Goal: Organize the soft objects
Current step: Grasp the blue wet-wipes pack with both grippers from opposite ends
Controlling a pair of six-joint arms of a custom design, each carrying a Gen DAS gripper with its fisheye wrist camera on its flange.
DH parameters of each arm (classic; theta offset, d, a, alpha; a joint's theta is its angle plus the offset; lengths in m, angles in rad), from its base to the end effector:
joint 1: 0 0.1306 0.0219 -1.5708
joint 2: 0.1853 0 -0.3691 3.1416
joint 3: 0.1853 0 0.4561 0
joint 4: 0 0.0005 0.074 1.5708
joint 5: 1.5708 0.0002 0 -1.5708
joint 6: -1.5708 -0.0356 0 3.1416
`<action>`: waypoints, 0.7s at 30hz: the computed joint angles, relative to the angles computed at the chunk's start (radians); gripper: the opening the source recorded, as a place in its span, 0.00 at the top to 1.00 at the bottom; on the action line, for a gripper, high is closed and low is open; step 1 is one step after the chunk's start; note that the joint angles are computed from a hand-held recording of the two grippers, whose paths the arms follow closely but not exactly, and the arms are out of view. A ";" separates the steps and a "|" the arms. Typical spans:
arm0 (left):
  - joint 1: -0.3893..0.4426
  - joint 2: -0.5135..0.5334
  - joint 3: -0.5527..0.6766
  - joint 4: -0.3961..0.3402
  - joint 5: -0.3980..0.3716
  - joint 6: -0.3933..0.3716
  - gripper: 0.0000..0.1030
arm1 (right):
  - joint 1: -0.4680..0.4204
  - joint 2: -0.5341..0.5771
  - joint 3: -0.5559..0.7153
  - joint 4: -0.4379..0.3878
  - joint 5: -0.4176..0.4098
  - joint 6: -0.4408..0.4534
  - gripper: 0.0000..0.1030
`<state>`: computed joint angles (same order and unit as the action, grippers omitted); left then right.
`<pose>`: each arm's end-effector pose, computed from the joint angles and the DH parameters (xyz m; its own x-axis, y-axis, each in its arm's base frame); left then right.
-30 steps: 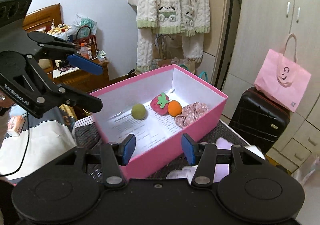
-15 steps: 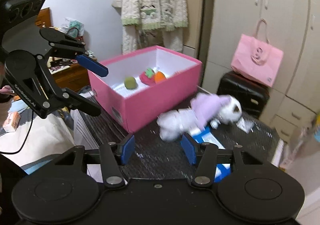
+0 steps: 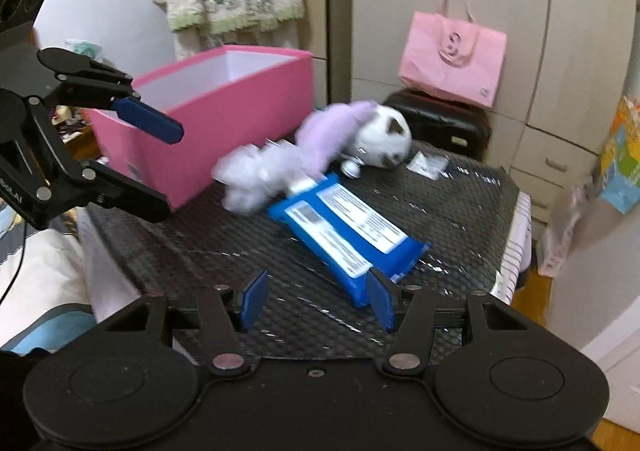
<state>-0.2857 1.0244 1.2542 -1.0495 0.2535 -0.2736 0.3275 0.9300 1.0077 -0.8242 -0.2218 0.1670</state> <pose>0.3902 -0.1245 0.5004 -0.5571 0.4363 -0.7066 0.6103 0.7921 0.0079 0.3706 0.1337 0.4235 -0.5565 -0.3603 -0.7487 -0.5671 0.8233 0.0253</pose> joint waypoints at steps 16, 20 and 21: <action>-0.037 0.190 -0.007 0.226 -0.089 0.259 0.29 | -0.050 0.143 -0.035 0.196 0.003 -0.064 0.28; -0.048 0.187 -0.027 0.262 -0.139 0.307 0.29 | -0.042 0.139 -0.060 0.247 -0.010 -0.054 0.16; -0.048 0.188 -0.030 0.265 -0.138 0.311 0.29 | -0.038 0.137 -0.065 0.256 -0.007 -0.054 0.16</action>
<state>-0.3336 1.2120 1.2247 -0.7843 0.1152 0.0378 0.2890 1.0675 0.9429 -0.5681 -0.2287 0.1126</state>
